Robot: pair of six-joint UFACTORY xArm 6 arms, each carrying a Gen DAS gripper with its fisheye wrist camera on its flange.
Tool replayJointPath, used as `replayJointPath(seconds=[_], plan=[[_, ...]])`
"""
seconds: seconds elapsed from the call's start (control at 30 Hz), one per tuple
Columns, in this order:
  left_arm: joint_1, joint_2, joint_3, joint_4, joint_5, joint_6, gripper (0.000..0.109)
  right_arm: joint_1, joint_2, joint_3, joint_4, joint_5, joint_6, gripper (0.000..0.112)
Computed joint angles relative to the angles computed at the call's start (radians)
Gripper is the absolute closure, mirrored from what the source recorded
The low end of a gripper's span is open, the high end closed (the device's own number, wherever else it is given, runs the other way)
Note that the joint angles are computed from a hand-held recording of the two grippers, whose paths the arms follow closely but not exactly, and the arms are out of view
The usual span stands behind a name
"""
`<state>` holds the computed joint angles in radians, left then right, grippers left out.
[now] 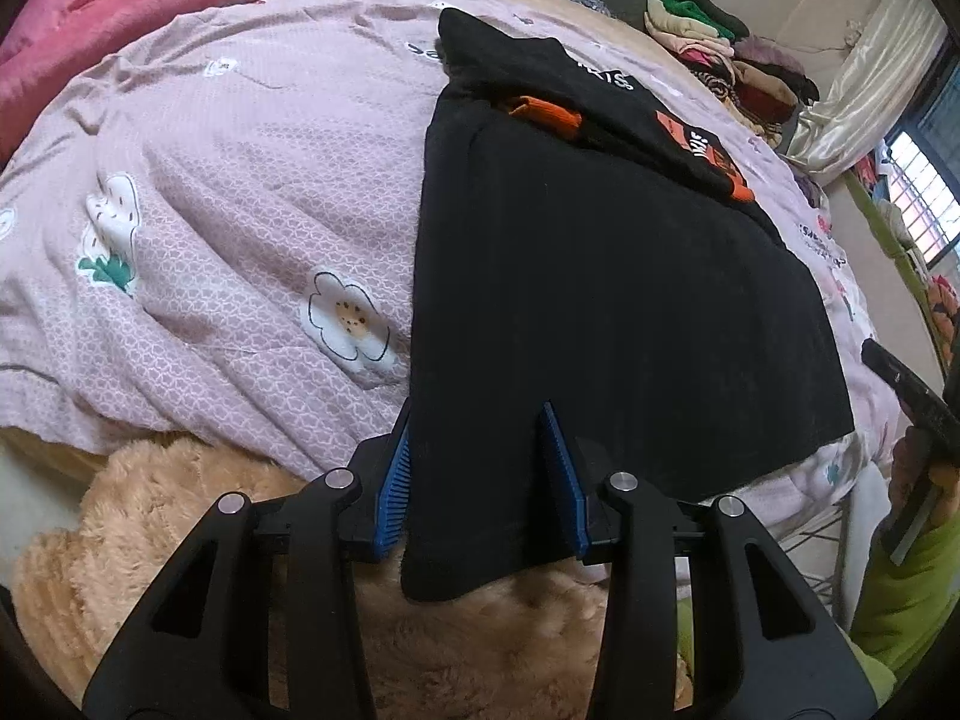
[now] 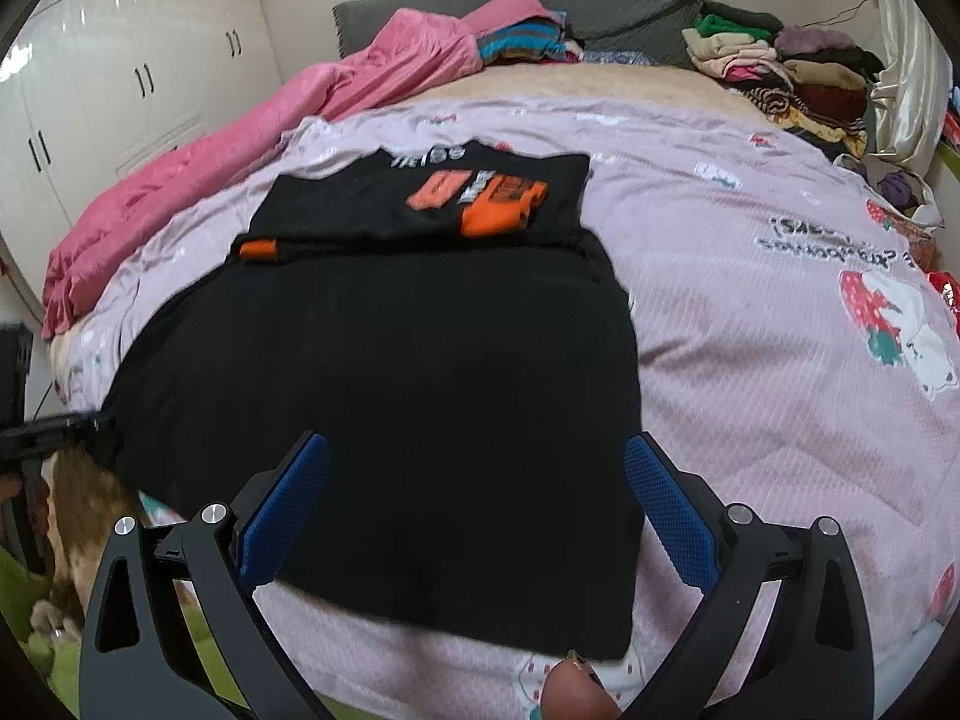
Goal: Fold small clothes
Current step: 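Move both grippers down to the hem of the black sweatshirt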
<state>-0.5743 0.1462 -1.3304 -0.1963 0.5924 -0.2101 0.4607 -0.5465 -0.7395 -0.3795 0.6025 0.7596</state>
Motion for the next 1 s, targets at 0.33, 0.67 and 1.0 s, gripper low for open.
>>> replayJointPath(seconds=[0.33,0.67,1.0], plan=[[-0.015,0.005,0.000,0.029,-0.004,0.020,0.076,0.005,-0.085,0.097,0.109,0.039,-0.081,0.015],[-0.014,0.008,0.006,0.006,-0.018,0.022,0.076,-0.046,-0.143,0.172,0.246,0.036,-0.166,0.052],[-0.012,0.010,0.016,-0.011,-0.041,0.023,0.078,-0.093,-0.178,0.234,0.322,-0.004,-0.231,0.065]])
